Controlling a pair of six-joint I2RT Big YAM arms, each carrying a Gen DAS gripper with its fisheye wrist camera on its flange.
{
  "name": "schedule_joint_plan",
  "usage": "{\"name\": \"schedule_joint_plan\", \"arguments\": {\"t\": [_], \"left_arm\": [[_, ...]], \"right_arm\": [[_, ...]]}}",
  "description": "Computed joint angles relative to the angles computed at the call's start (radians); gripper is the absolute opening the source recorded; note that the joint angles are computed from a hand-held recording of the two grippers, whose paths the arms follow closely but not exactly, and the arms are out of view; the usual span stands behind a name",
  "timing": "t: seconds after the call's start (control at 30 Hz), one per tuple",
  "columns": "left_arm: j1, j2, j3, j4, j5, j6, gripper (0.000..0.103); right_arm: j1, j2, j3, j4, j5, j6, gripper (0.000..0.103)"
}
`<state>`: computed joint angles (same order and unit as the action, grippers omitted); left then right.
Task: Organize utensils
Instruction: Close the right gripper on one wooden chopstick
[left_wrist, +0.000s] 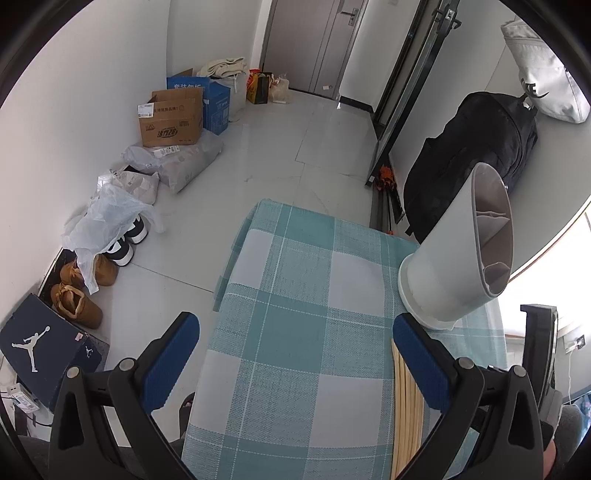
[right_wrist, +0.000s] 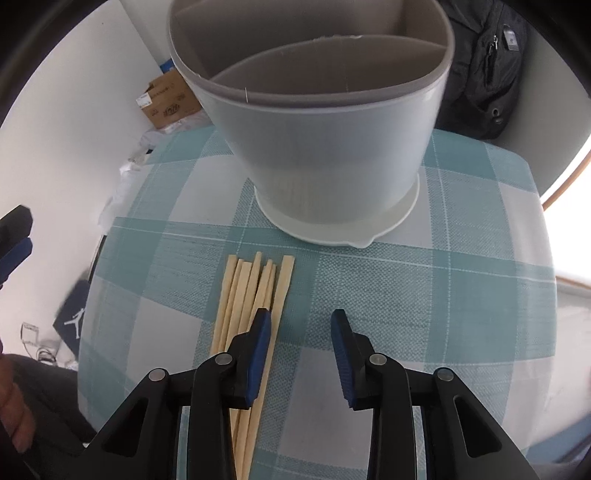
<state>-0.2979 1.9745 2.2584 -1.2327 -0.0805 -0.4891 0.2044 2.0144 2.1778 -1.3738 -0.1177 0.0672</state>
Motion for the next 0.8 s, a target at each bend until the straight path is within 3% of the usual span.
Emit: {"name": "schedule_joint_plan", "arguments": {"t": [0.27,0.37,0.47,0.5,0.57,0.8], "left_arm": [[0.014,-0.001,0.003,-0.013,0.040,-0.005,0.102],[0.018,0.002,0.005,-0.017,0.048,-0.002,0.102],[0.020,0.006,0.008,-0.031,0.057,0.001,0.102],[0.022,0.008,0.006,-0.031,0.059,0.003,0.102],[0.023,0.011,0.006,-0.041,0.063,0.002,0.102],[0.016,0.026,0.027,-0.074,0.075,0.014,0.102]], "right_arm": [[0.039,0.124,0.194,-0.074,0.150,0.023,0.030],[0.052,0.131,0.199,-0.070,0.181,0.031,0.029],[0.061,0.127,0.186,-0.055,0.193,0.050,0.017],[0.063,0.123,0.177,-0.050,0.193,0.063,0.009],[0.054,0.084,0.114,-0.028,0.181,0.083,0.006],[0.017,0.019,0.021,-0.021,0.090,0.126,0.006]]}}
